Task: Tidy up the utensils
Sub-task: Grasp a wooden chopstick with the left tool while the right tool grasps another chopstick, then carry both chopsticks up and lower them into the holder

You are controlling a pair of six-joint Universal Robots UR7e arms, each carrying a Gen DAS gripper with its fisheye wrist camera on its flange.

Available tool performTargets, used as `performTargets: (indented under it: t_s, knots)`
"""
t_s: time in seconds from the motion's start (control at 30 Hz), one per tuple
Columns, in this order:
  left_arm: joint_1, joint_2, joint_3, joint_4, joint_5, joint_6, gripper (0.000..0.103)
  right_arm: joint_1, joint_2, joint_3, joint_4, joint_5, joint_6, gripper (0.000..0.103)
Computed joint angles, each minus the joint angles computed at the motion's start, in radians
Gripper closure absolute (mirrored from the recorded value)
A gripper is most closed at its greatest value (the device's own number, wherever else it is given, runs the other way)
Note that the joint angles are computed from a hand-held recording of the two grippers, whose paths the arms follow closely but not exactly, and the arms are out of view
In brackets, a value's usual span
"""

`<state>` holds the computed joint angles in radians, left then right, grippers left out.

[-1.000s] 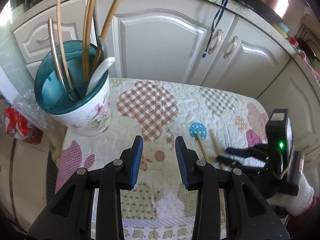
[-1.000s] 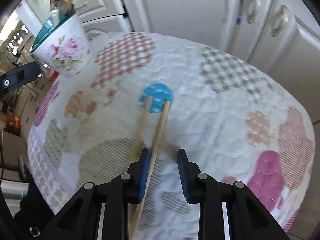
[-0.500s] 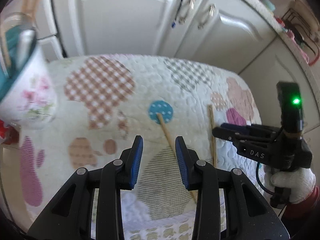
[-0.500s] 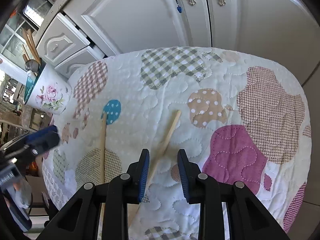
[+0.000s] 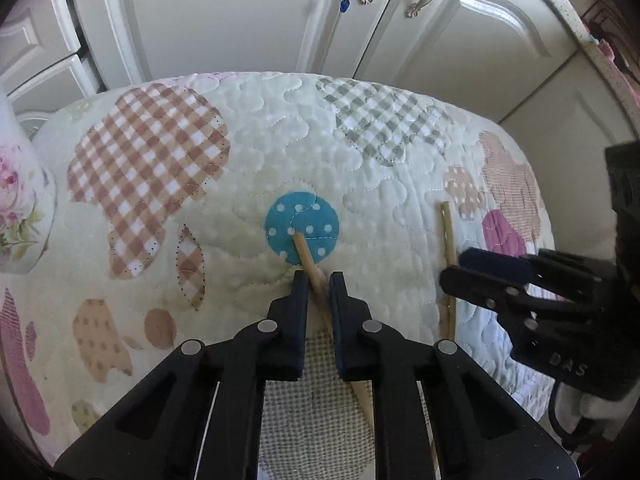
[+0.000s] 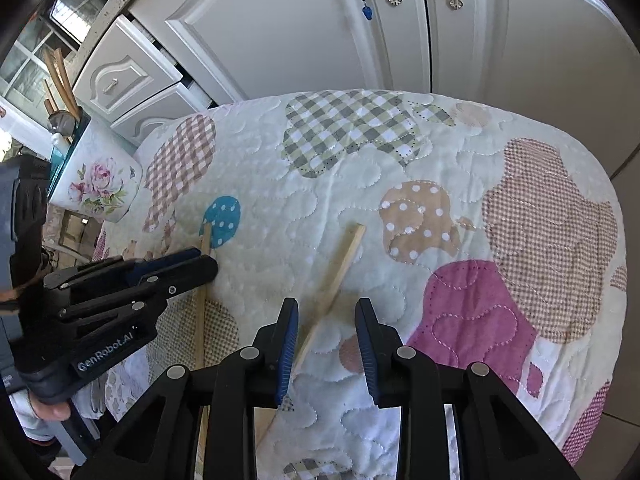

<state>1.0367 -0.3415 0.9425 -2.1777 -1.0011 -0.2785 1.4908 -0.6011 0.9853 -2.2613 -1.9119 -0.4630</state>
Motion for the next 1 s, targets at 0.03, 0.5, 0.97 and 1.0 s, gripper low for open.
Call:
performTargets:
  t_s: [0.03,0.5,0.97,1.0]
  knots:
    - [0.002,-0.008,0.007,0.0,-0.003,0.001,0.094,0.002,0.011,-0.015,0.008,0.001,0.003,0.072]
    - [-0.005,-0.194,0.221,-0.16,0.023,0.0,0.095,0.046,0.06,-0.063,0.006,0.007,-0.115,0.097]
    - [-0.063,-0.327,0.366,-0.357,0.069,0.074,0.097,0.091,-0.152,0.181,-0.137,0.183,-0.176,0.098]
    - [-0.066,-0.334,0.373,-0.363,0.072,0.075,0.097,0.096,-0.159,0.19,-0.146,0.186,-0.18,0.098]
